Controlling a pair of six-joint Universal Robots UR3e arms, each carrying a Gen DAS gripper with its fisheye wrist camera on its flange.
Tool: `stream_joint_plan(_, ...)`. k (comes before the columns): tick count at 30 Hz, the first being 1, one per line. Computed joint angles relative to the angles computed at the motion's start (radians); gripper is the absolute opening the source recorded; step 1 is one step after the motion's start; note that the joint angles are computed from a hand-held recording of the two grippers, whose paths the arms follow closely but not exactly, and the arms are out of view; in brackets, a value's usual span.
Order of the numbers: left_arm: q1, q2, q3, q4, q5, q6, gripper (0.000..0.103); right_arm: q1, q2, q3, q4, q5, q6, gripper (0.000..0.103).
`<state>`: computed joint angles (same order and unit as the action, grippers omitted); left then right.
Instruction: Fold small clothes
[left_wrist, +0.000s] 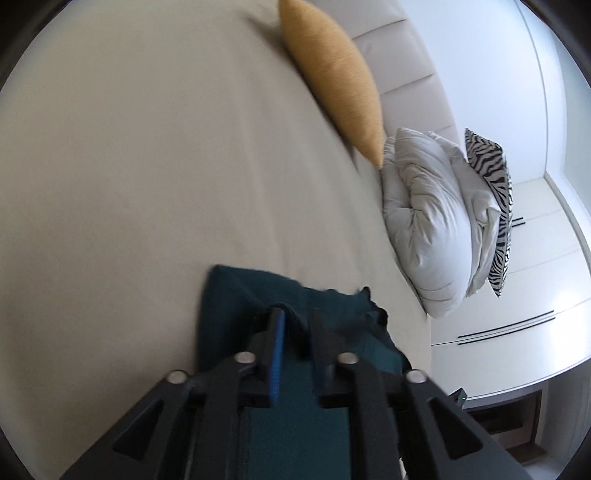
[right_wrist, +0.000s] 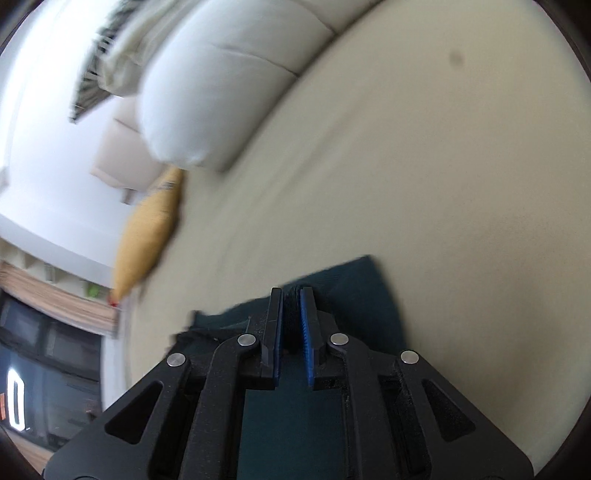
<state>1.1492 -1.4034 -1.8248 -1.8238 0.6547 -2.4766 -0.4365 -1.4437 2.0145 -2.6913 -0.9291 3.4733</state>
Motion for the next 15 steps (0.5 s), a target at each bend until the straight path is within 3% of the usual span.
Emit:
stream_joint_plan(2, 0.028, 0.017, -0.004, -0.052, -0.007, 0.06, 0.039, 0.002, 0.044, -0.002, -0.046, 0.012, 0.012, 0.021)
stream_joint_plan(3, 0.049, 0.037, -0.004, -0.078, -0.005, 0.091, 0.046, -0.004, 0.046, 0.017, -0.087, 0.025, 0.021, 0.036)
stream_joint_plan(5, 0.076, 0.07, -0.002, -0.118, -0.006, 0.121, 0.047, 0.008, 0.02, 0.035, -0.126, -0.021, 0.023, 0.059)
stream_joint_plan(12, 0.112, 0.328, -0.038, -0.244, 0.063, 0.306, 0.047, 0.053, -0.149, 0.05, -0.012, -0.127, -0.131, 0.059)
stream_joint_plan(15, 0.089, 0.468, -0.15, -0.142, 0.128, 0.304, 0.047, 0.118, -0.172, 0.039, 0.042, -0.181, -0.215, 0.059)
